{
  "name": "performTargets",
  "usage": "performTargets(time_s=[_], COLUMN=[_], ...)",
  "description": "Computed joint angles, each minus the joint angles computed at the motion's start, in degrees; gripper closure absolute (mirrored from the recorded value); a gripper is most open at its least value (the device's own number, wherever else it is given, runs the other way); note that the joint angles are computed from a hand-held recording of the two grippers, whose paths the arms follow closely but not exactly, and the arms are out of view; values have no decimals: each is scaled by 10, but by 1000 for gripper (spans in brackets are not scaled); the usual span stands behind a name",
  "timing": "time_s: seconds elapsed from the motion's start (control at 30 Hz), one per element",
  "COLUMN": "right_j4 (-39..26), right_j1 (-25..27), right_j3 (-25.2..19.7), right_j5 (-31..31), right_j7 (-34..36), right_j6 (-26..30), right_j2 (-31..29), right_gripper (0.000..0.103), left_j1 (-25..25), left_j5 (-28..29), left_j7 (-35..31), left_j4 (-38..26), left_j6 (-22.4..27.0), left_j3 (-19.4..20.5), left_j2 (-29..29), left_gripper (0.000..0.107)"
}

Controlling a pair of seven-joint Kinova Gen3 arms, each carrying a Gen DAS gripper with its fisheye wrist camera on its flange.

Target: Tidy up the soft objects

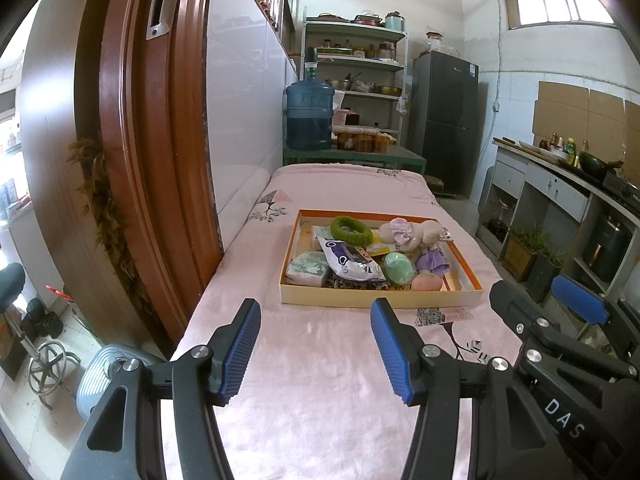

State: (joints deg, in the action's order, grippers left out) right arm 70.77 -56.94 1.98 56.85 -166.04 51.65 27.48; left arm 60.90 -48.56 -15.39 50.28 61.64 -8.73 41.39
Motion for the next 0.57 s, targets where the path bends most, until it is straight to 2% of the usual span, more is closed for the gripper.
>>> performTargets(time_s=[0.57], right_j4=[-1], right_j1=[0], right_j3=[0], right_j5=[-2], right_j7=[0], right_j6=[0], right_j2=[1], right_gripper=[31], left_j1=[6], left_j5=[-11], left_j7=[6], left_j4=[0], left_j6=[1], left_j3=[-6], left_j2=[8], left_gripper=[51])
